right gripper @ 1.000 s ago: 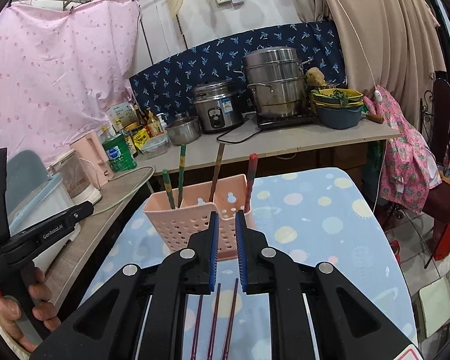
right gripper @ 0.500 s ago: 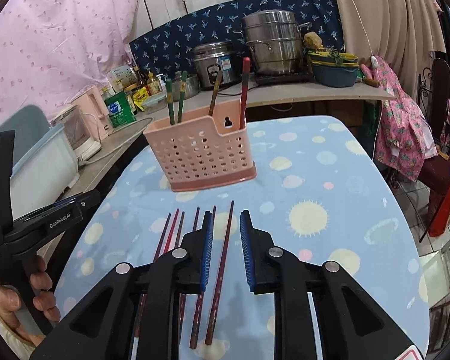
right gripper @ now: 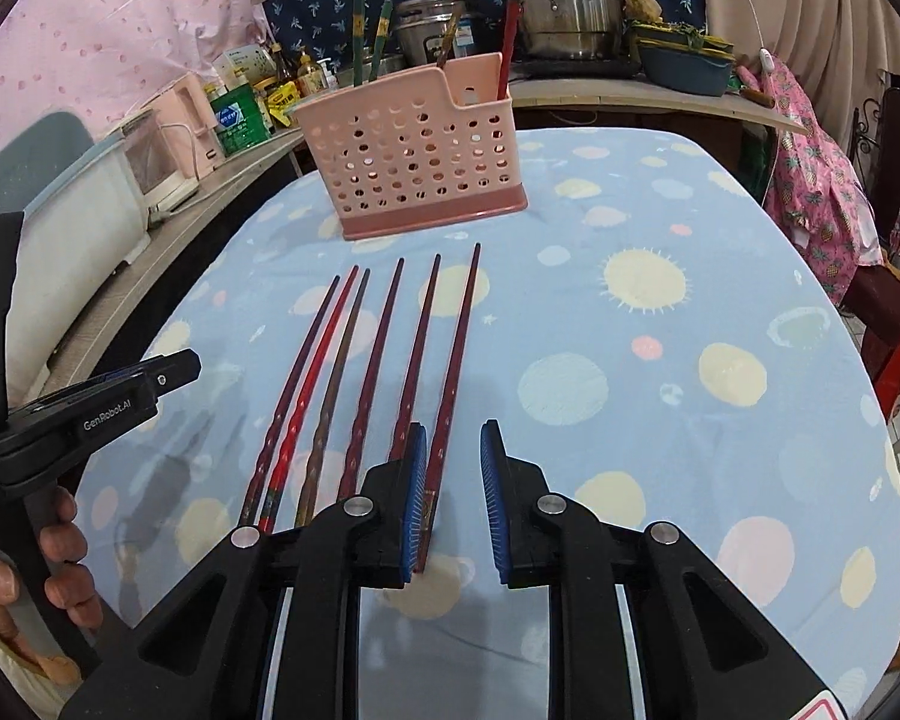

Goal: Organize utensils
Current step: 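Move both open tools back down to the remaining red chopsticks, then grasp a red chopstick with the left tool while the right tool grasps a dark red one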

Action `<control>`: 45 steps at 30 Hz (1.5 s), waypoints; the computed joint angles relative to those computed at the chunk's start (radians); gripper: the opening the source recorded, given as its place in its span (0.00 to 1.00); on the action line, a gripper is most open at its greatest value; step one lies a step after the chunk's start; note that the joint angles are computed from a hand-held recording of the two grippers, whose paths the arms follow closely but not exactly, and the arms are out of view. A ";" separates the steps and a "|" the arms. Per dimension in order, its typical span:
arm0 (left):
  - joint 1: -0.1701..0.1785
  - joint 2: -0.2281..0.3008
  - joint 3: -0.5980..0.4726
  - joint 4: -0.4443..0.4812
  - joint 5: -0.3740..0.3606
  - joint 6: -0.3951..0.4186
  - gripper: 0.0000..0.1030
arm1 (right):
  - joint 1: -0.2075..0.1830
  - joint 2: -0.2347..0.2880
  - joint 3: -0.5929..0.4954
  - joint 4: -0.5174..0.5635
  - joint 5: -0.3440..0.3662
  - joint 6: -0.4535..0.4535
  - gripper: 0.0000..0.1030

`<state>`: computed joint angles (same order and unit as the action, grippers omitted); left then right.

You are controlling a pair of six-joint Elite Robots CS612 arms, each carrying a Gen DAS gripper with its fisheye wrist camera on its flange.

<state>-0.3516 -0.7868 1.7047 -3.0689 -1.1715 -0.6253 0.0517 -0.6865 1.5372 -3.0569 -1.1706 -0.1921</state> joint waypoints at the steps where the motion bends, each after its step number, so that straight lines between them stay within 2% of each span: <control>1: 0.000 0.000 0.003 0.001 -0.006 -0.003 0.27 | 0.001 0.001 0.001 0.006 -0.002 -0.003 0.18; 4: -0.003 0.001 0.014 -0.004 -0.020 -0.004 0.28 | 0.006 0.003 0.006 0.020 -0.009 -0.016 0.18; 6: -0.007 0.002 0.023 -0.015 -0.021 0.001 0.42 | 0.009 0.005 0.006 0.026 -0.017 -0.023 0.20; 7: -0.009 0.003 0.026 -0.019 -0.020 0.005 0.44 | 0.011 0.007 0.008 0.024 -0.021 -0.026 0.23; 12: -0.014 0.005 0.034 -0.022 -0.028 0.013 0.49 | 0.018 0.014 0.003 0.039 -0.034 -0.034 0.25; 23: -0.024 0.015 0.034 -0.006 -0.058 0.040 0.49 | 0.025 0.025 -0.009 0.063 -0.060 -0.044 0.25; 30: -0.029 0.018 0.041 0.003 -0.069 0.043 0.49 | 0.030 0.026 -0.003 0.042 -0.082 -0.068 0.25; 37: -0.031 0.019 0.043 0.011 -0.079 0.050 0.49 | 0.030 0.027 0.001 0.027 -0.096 -0.066 0.18; 45: -0.039 0.020 0.047 0.009 -0.058 0.057 0.49 | 0.026 0.028 0.003 0.021 -0.100 -0.056 0.09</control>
<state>-0.3902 -0.7673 1.7521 -3.0602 -1.2300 -0.5678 0.0782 -0.6589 1.5402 -3.0360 -1.2703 -0.2477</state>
